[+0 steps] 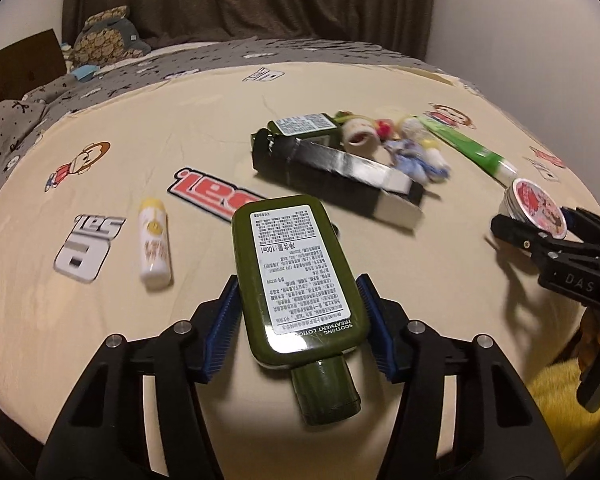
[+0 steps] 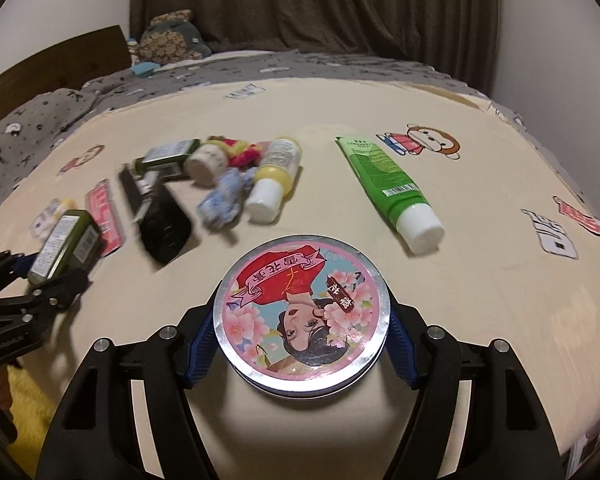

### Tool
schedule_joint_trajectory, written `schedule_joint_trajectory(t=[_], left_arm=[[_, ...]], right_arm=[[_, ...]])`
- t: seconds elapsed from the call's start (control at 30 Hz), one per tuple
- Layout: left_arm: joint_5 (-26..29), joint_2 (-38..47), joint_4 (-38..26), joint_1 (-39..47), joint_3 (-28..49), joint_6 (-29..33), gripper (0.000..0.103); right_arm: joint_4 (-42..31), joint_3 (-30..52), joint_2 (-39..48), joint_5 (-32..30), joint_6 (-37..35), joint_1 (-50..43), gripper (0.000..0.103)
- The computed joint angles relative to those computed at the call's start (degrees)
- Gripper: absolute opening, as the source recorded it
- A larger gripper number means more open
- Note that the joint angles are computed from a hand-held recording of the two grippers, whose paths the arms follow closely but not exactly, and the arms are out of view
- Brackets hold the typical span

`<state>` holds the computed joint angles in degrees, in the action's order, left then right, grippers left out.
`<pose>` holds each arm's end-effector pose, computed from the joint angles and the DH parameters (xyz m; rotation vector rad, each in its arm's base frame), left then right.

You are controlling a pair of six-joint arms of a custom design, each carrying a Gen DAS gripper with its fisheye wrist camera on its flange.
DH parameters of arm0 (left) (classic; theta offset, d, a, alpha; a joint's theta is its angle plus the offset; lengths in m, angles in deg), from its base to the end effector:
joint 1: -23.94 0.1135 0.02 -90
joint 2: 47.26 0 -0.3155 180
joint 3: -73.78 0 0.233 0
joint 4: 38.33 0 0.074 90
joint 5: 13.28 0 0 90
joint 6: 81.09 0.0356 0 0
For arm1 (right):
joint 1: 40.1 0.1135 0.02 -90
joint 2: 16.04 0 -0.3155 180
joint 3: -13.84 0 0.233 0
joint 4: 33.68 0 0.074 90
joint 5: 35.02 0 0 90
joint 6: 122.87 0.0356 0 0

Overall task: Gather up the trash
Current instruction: 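Lower both held items into the bin and open both tools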

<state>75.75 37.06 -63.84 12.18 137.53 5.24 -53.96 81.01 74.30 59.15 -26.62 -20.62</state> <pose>0.2771 -0.0571 0.2666 0.1596 2.3722 -0.1088 0.2984 0.1028 0.2620 -0.2322 2.3193 0.1405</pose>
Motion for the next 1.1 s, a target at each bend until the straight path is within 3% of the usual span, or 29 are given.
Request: schedule_joint_trajectory(t=[0.17,0.37,0.63,0.87,1.1], left_arm=[[-1.4,-8.4,0.0,-1.7,-5.8,-0.5,0.054],[-4.3,-20.7,-5.3,-7.4,-10.4,-1.5,0.054],[-6.7,-30.4,-12.1,-18.7,-16.3,-7.9,0.054],[-7.4,-28.9,-11.5,-27.4,-23.2,-14.6,0.054],[-4.7,-17.1,0.4,-26.2,-31.0,-15.0,0.054]], right_arm=[[0.5,-6.5,-9.2,2.3,0.8,3.4,0.071],[-2.5,-13.0,-20.3,4.3,4.2,8.8,0.071],[-7.3,-19.1,-27.4,9.6,9.9,16.6,0.071],[-5.5,-24.7,-25.0,8.5,15.8,20.7,0.071],[1.0,-29.4,-16.3,4.0,18.6,20.1,0.071]])
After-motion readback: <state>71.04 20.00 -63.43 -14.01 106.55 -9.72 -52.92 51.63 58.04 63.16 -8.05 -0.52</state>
